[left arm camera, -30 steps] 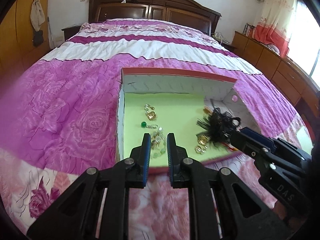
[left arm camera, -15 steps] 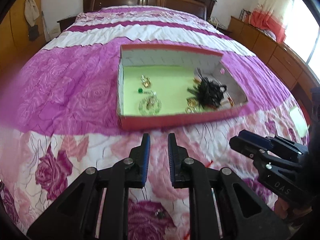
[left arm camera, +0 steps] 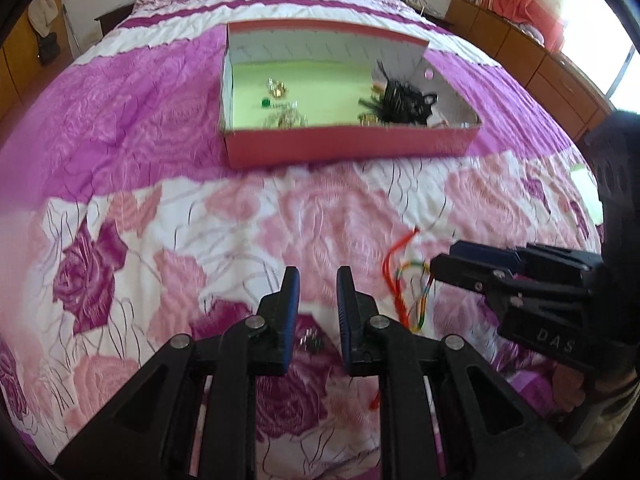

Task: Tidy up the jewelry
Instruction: 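Grasp the rainbow red string bracelet with the right tool while the left tool grasps the green bead earring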

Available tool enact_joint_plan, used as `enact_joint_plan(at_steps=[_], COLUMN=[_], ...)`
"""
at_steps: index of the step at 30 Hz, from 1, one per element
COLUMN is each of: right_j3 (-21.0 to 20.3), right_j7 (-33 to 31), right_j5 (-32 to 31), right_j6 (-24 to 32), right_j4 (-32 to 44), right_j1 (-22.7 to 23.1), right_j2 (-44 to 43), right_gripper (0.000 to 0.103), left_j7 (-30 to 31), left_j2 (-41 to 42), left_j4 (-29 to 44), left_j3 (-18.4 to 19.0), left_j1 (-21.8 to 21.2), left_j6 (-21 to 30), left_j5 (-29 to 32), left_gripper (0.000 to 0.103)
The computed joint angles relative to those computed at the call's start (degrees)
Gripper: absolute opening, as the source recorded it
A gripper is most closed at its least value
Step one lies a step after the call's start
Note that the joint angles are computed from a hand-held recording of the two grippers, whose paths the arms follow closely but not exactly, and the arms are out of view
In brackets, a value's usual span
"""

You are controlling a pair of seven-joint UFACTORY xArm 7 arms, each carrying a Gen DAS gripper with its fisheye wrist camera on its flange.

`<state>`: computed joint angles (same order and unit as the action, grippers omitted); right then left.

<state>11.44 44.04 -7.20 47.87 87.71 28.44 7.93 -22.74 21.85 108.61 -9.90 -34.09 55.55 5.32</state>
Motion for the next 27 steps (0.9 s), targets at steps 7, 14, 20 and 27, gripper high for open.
enact_joint_plan(at_steps=[7, 14, 20, 27], right_j3=[0.2, -0.1, -0.5, -0.4], right_j7=[-1.1, -2.1, -1.3, -1.4], right_j5=[4.3, 5.5, 4.8, 4.6], right_j6=[1.1, 1.8, 1.0, -1.0], right_j4=[0.5, 1.1, 0.0, -2.2], right_j1=[-0.5, -0.4, -0.5, -1.1], right_j2=[1.7, 3.1, 2.4, 0.5], right_gripper=[0.03, 0.03, 0.011, 0.008], left_j7=[1.8, 2.3, 2.5, 3.0], left_j2=[-2.4, -2.6, -2.0, -3.4], left_j4=[-4.7, -5.9, -6.0, -8.2], left_j3=[-1.1, -1.4, -1.4, -1.7], left_j1=[1.2, 1.5, 1.7, 2.1], left_j6=[0.6, 1.4, 1.3, -1.2], left_j5=[-2.8, -3.7, -4.2, -5.3], left_gripper=[0.011, 0.011, 0.01, 0.002])
